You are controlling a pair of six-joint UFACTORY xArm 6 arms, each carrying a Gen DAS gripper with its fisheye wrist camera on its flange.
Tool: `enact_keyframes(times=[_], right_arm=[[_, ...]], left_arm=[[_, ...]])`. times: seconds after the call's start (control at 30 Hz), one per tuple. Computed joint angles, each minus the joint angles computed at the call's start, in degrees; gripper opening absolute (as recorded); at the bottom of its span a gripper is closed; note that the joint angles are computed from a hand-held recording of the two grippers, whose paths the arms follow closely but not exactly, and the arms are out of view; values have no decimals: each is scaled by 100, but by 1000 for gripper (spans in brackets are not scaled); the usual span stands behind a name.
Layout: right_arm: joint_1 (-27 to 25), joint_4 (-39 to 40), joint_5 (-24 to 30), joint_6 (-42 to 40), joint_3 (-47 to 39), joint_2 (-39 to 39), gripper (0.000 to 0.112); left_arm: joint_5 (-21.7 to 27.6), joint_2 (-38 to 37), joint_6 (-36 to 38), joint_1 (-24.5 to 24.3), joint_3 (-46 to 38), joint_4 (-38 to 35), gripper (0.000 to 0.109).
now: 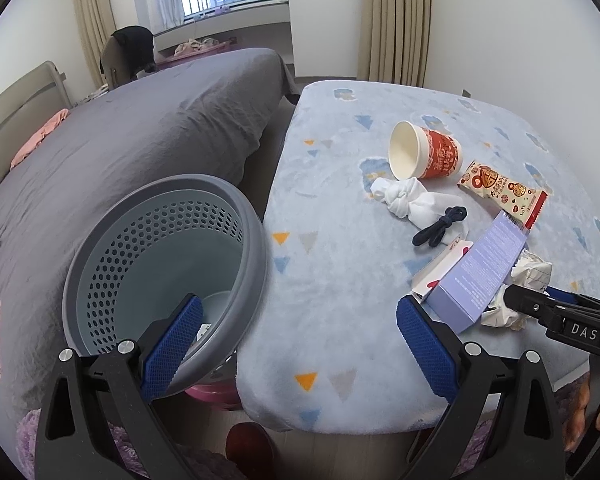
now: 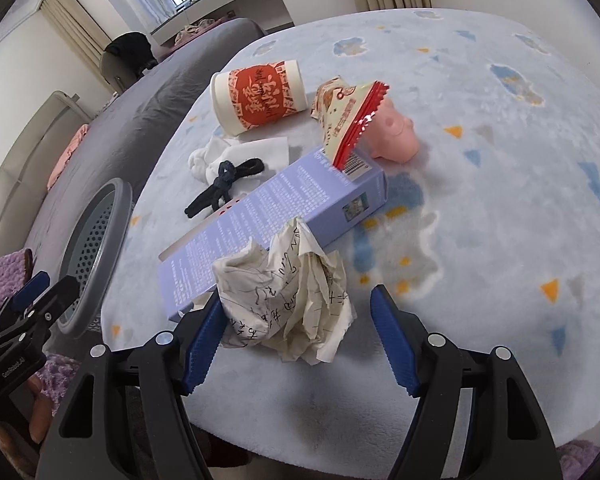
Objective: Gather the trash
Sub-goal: 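Grasp the crumpled paper with the right tool while the left tool grasps the purple box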
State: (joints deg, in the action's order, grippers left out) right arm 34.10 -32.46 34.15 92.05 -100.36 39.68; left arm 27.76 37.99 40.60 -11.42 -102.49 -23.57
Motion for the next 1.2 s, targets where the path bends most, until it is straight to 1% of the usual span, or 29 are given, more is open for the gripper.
enact_keyframes(times=[0.07, 0.1, 0.13, 0.17, 0.23, 0.33, 0.5, 0.73, 0.83, 0.97, 1.07, 1.2], right_arm=[[-5, -31, -106, 0, -19, 38, 67], [-11, -46, -165, -2, -25, 53, 59], [-18, -57, -247, -12, -10, 56, 58], [-4, -128, -204, 18, -32, 54, 56], [19, -266, -162, 76, -27, 21, 47], [21, -339, -242, 172, 76, -62, 44], [69, -628, -231, 533, 389, -322, 43], [137, -1239, -88, 1376, 1296, -1083, 43], [160, -1454, 17, 1743, 1754, -1454, 43], [208, -1751, 148, 2212, 2214, -1816, 43], [207, -1902, 150, 2397, 2401, -1952, 43], [167, -2038, 48, 2525, 2559, -2065, 43]], left_arm=[[-5, -4, 5, -8, 5, 6, 96], [-11, -11, 9, -11, 14, 3, 96], [-17, -21, 18, -13, 29, -1, 96], [-22, -34, 29, -17, 46, -11, 96], [-27, -55, 50, -24, 74, -24, 96], [-8, -101, 124, -42, 128, -79, 96], [57, -177, 331, -118, 220, -216, 96], [197, -248, 760, -363, 321, -470, 96], [141, -212, 900, -496, 325, -551, 96], [-3, 14, 661, -597, 101, -347, 96], [-78, 330, 211, -611, -281, 76, 96], [-31, 749, -344, -576, -849, 621, 96]])
